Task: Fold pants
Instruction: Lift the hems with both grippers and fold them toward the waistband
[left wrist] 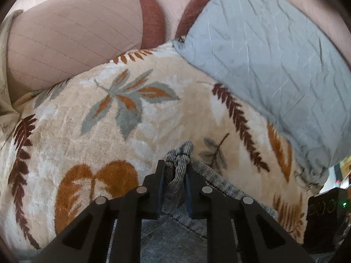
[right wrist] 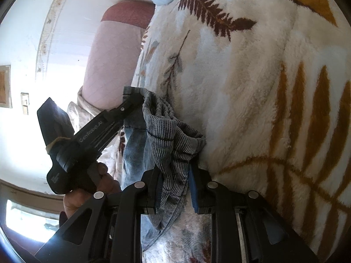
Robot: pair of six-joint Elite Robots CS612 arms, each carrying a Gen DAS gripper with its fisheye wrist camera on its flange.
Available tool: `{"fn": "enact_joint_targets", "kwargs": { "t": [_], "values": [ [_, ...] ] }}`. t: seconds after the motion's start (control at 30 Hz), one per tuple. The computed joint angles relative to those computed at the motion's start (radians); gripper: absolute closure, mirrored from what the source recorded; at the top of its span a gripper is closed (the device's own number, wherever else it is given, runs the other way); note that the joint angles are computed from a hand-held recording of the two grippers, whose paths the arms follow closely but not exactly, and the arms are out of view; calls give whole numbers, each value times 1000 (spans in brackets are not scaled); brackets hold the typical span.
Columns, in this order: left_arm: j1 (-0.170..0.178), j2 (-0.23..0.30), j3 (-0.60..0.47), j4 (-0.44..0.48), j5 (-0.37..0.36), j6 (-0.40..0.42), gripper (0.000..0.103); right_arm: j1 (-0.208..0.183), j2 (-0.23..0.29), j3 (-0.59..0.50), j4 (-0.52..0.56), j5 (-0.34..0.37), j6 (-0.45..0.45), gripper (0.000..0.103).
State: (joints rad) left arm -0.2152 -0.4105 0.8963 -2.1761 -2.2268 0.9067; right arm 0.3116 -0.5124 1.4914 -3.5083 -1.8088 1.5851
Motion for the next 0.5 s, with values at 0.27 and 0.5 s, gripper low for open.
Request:
{"fn": "enact_joint_targets", "kwargs": {
  "t": [0.27, 0.5],
  "values": [
    [37, 5, -60, 65, -112, -19, 85, 19, -15, -19, 1, -54, -115, 84],
    [83, 3, -97, 85, -172, -27, 86, 38, -8, -81, -16, -62, -278, 84]
  ]
}}
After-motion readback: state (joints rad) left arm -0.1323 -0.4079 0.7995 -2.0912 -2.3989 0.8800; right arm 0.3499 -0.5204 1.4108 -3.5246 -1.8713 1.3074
